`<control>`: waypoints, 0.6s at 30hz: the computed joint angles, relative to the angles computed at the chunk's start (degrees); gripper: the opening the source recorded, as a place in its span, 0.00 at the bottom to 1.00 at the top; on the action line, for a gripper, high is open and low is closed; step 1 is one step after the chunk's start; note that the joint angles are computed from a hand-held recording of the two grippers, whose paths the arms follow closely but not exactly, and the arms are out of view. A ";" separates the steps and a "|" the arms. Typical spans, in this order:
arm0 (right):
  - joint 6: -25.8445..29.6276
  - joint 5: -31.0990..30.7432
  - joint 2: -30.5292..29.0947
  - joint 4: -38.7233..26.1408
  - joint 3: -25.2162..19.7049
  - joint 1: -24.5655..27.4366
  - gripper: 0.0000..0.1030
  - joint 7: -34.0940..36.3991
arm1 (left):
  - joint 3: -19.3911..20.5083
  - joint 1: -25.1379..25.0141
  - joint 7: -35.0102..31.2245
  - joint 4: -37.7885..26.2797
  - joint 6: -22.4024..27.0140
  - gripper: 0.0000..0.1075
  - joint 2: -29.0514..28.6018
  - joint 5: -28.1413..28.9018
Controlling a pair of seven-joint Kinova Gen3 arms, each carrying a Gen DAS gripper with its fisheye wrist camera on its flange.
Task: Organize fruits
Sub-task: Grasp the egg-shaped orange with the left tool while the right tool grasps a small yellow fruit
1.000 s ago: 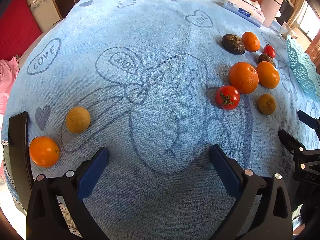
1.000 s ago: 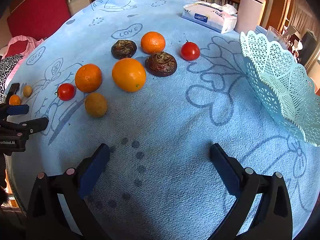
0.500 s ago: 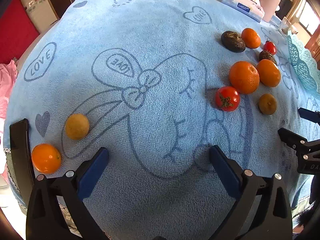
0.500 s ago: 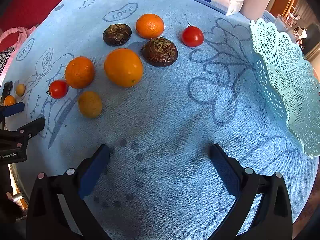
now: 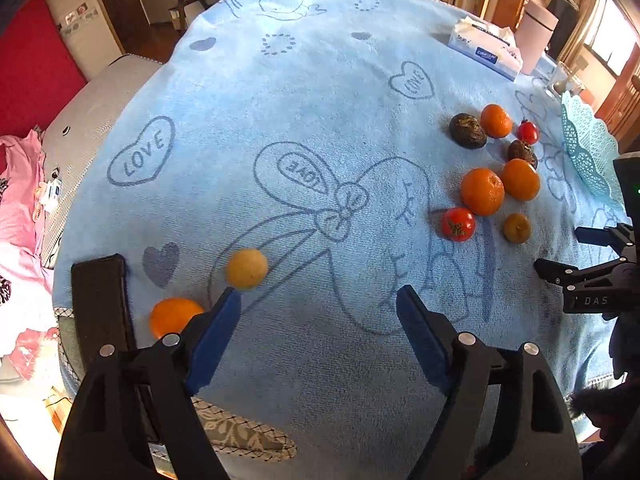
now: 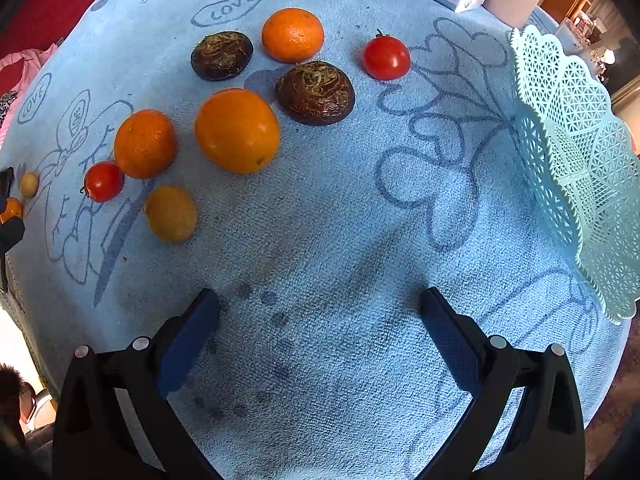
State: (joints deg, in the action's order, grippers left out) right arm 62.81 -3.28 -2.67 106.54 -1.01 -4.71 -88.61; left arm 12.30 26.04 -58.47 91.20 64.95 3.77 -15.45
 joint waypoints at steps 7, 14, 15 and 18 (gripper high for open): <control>-0.17 0.57 -0.02 0.20 0.06 -0.72 0.98 -1.64 | -2.32 -5.37 4.56 7.49 1.58 0.75 -6.32 0.74; 0.37 1.14 -1.05 0.62 -0.47 -0.50 0.98 -3.54 | -2.09 -8.90 1.37 9.88 -1.65 0.62 -5.51 3.33; 0.39 1.21 -1.08 0.58 -0.48 -0.54 0.98 -3.73 | -2.34 -9.25 0.71 9.85 -1.95 0.58 -4.98 4.24; 0.66 1.31 -0.92 0.28 -0.51 -0.66 0.98 -4.22 | -2.71 -9.73 0.45 9.20 -1.46 0.40 -3.45 4.37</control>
State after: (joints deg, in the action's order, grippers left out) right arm 63.46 -1.97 -3.59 106.82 -1.52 -5.36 -92.83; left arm 9.59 16.31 -58.03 100.40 63.49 0.32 -11.08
